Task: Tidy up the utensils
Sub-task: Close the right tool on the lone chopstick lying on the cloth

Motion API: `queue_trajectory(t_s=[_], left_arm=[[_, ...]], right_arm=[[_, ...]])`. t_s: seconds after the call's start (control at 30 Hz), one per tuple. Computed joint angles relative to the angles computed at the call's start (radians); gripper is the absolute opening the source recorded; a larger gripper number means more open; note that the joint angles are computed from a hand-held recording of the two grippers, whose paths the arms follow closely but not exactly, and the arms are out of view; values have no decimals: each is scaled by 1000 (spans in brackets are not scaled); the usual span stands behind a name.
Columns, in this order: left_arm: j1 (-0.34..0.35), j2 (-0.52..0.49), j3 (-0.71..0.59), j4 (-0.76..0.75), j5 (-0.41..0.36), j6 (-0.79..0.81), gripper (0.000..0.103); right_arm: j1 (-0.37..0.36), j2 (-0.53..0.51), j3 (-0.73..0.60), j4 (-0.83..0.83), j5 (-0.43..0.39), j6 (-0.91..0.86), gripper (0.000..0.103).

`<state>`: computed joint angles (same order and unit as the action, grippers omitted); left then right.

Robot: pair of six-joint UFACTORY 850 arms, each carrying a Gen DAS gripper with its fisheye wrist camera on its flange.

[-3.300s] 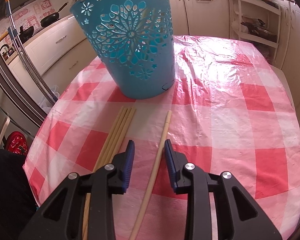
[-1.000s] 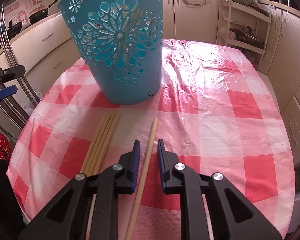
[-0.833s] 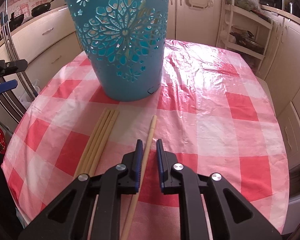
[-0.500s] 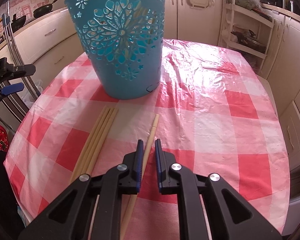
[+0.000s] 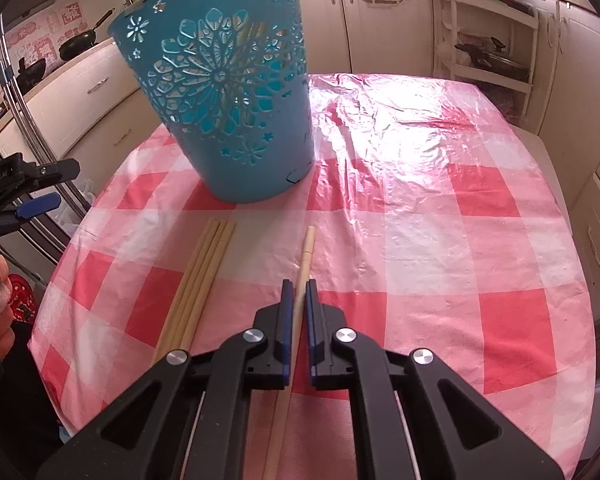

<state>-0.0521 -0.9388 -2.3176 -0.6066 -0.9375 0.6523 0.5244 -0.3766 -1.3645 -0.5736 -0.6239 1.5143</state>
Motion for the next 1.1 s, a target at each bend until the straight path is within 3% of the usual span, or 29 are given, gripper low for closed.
queue_trajectory(t_s=[0.37,0.83,0.9,1.03,1.1], left_arm=[[1,-18,-23,11,-10,-18,84],[-2,-4,1,5,-2,-1,84],[-2,-6,-2,7,-5,-4,84],[-2,-6,-3,9,-7,-5,84],[-2,-5,-2,8,-8,-5,84]], right_arm=[[19,71,49,-117,73,174,6],[57,133,60,-338,87,381,5],[53,129,59,-315,87,359,5],[28,77,10,-76,56,109,6],[23,35,-26,6,2,8,20]])
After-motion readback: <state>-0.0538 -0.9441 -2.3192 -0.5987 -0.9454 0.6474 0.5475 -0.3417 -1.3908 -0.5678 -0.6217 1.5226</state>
